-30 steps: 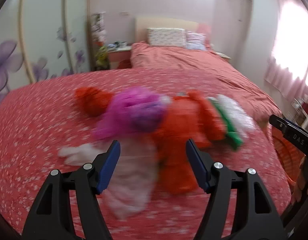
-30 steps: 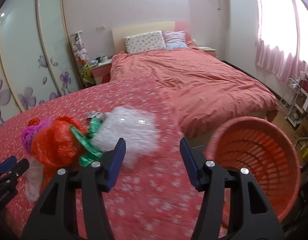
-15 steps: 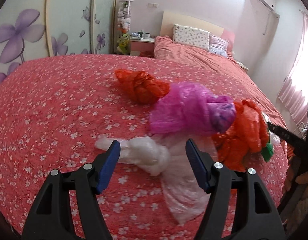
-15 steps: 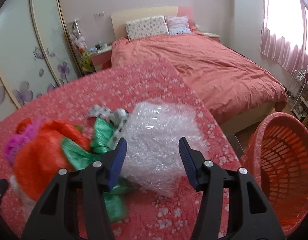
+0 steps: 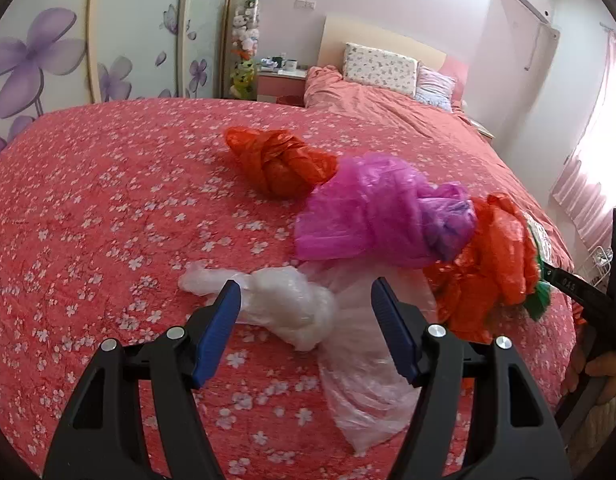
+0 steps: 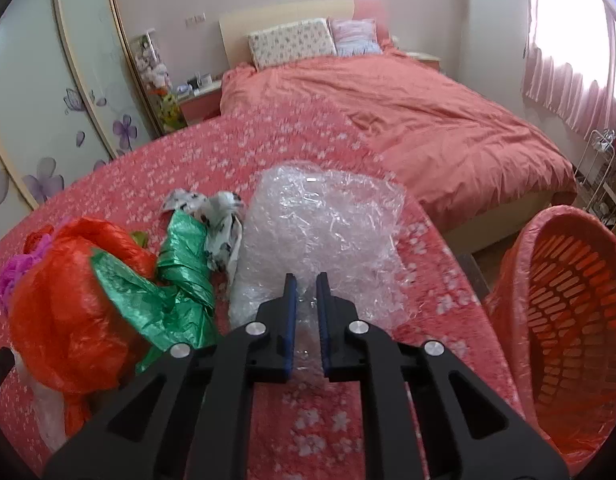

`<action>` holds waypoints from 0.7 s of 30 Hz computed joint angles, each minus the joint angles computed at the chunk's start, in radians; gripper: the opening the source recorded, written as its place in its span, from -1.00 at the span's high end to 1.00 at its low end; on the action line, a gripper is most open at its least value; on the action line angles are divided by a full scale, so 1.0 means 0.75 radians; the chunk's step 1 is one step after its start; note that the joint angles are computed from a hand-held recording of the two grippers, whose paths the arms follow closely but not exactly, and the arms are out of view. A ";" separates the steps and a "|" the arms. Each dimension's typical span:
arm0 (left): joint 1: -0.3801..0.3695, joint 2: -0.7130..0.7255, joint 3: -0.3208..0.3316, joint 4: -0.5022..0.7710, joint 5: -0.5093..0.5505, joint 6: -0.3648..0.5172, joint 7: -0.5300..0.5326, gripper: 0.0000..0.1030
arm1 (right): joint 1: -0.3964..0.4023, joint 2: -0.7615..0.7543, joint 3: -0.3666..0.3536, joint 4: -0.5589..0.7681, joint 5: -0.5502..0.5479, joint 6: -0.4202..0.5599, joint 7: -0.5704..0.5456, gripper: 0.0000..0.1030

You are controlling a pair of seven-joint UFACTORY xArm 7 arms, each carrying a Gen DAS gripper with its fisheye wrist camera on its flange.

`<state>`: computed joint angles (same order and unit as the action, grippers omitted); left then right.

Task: Collect trash
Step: 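Grasp the bubble wrap with the right gripper, then grasp the orange plastic bag with the left gripper while the right gripper holds bubble wrap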

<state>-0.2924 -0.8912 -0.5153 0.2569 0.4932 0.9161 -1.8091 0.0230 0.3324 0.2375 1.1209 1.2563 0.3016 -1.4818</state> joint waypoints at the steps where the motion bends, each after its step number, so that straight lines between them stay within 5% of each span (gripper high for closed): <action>1: 0.004 0.009 -0.007 0.011 0.006 0.001 0.002 -0.31 | -0.017 -0.013 0.012 -0.009 0.049 0.002 -0.053 0.81; 6: 0.028 0.048 -0.023 0.057 0.052 -0.027 0.005 -0.31 | -0.037 -0.098 -0.041 -0.059 0.241 0.097 -0.227 0.82; 14: 0.071 0.015 0.031 0.056 0.099 -0.048 0.050 -0.31 | -0.010 -0.181 -0.152 -0.119 0.310 0.202 -0.283 0.83; 21: 0.349 -0.008 0.222 0.019 0.172 -0.178 0.219 -0.31 | 0.035 -0.221 -0.172 -0.155 0.416 0.168 -0.418 0.83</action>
